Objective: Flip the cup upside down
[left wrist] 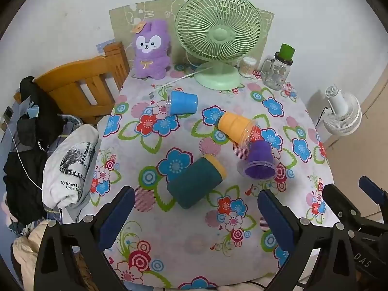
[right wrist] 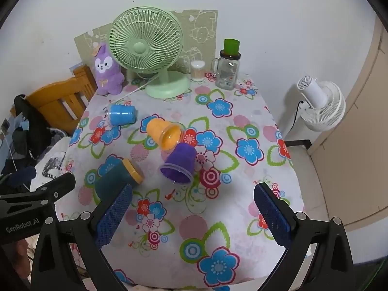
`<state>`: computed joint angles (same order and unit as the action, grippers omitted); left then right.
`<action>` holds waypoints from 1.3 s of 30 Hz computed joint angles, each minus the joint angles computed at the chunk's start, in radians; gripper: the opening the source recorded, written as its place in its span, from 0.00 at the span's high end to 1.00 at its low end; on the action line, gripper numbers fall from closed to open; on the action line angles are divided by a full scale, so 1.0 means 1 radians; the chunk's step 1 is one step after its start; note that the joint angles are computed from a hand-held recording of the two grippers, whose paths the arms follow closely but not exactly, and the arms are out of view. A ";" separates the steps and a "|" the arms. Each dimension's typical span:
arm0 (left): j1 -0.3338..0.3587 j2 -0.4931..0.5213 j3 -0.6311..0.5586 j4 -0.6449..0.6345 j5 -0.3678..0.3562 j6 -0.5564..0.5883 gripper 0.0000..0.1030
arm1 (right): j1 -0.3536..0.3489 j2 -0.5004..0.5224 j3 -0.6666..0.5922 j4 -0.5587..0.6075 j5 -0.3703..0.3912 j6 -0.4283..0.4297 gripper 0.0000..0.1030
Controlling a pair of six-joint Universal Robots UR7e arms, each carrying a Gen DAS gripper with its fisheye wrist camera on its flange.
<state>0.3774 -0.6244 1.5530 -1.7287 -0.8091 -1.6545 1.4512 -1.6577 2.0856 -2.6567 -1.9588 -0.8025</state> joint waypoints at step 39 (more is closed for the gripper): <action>0.022 0.020 -0.012 -0.009 -0.007 0.023 0.01 | 0.009 0.054 -0.047 0.045 0.005 0.009 0.02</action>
<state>0.3994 -0.6047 1.5414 -1.7381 -0.8159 -1.6311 1.4598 -1.6036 2.0383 -2.6116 -1.9535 -0.7940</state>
